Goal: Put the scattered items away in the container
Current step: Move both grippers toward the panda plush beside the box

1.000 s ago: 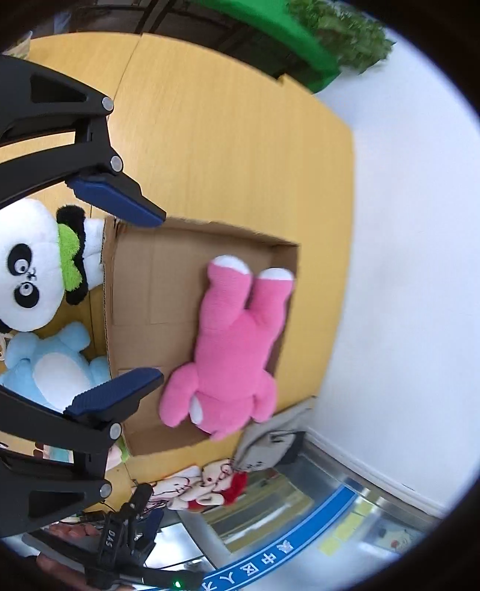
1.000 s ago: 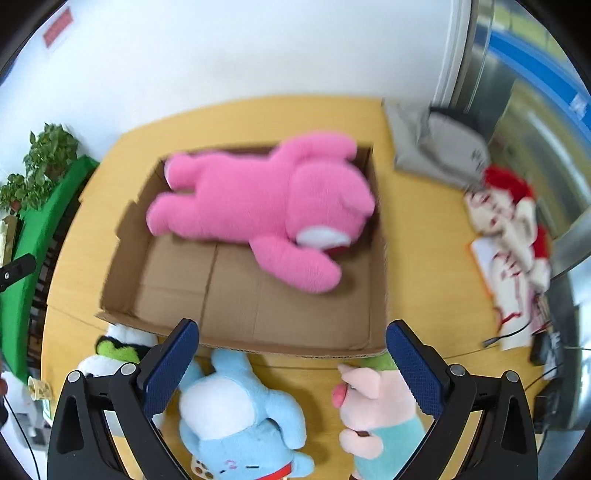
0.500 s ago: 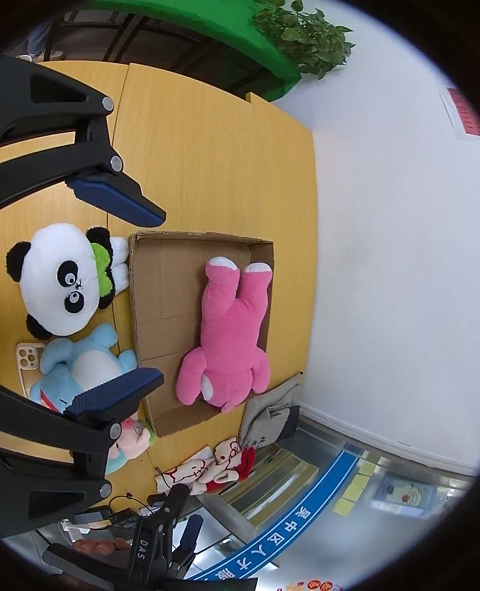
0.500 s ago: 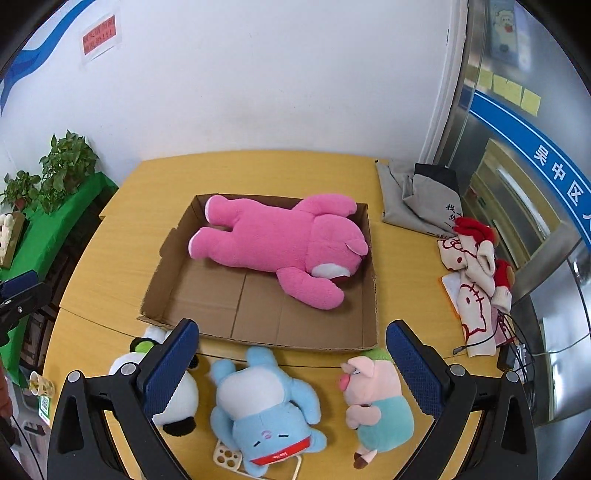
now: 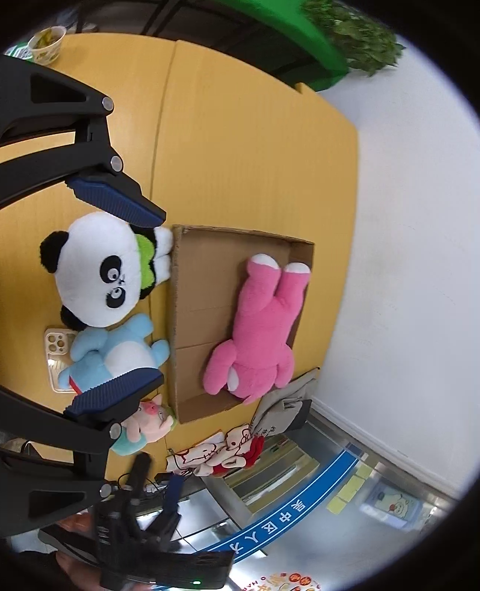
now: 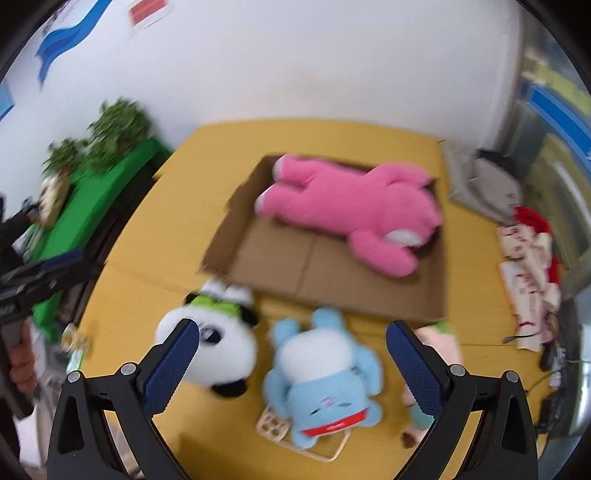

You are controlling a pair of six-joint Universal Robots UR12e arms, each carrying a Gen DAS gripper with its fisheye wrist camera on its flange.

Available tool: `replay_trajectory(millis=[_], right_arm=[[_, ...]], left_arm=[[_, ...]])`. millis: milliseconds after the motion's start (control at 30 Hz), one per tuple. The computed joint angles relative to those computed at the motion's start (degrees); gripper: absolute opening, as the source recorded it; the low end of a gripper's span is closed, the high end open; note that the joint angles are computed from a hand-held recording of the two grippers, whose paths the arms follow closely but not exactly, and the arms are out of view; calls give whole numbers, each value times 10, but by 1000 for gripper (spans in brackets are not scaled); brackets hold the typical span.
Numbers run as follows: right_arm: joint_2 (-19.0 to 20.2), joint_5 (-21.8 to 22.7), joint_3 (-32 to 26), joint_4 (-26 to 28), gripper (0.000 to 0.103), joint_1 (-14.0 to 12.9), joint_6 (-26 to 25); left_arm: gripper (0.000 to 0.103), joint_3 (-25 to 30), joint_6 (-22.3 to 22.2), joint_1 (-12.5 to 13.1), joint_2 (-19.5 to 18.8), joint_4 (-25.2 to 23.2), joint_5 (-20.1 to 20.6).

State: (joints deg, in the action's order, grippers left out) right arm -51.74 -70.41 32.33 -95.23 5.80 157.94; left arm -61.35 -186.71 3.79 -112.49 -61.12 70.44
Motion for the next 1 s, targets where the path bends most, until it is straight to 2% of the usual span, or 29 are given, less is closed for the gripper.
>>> replay_trajectory(millis=[233,333,400,467,533,667,767,800,900,1000], right_arm=[[5,70,14,118,103,14,-128],[9,79,21,141,103,20,-167],[14,74,20,155,103,24,-178],[32,87,-6,202,103,23,-178],[43,94,-21,224,103,24,-170],[50,89,-18,222,103,28,-171],[49,69,-3,197,103,34,-194],[45,62,7,182,103,36,-203],[32,44,44,135,103,44,-245],[25,35,63,115,103,48,-287]], left_arm=[[79,-24,-24,16,-1,-34,-32],[78,-27,-34,22,-8,-61,-52],[78,-30,-44,25,-12,-74,-60],[78,-33,-56,29,-15,-86,-72],[78,-34,-61,32,-20,-98,-83],[78,-24,-43,33,-35,-136,-93],[78,-25,-55,43,-48,-153,-151],[78,-22,-57,44,-52,-160,-156],[78,-12,-48,45,-66,-181,-169],[78,8,-26,42,-82,-215,-152]])
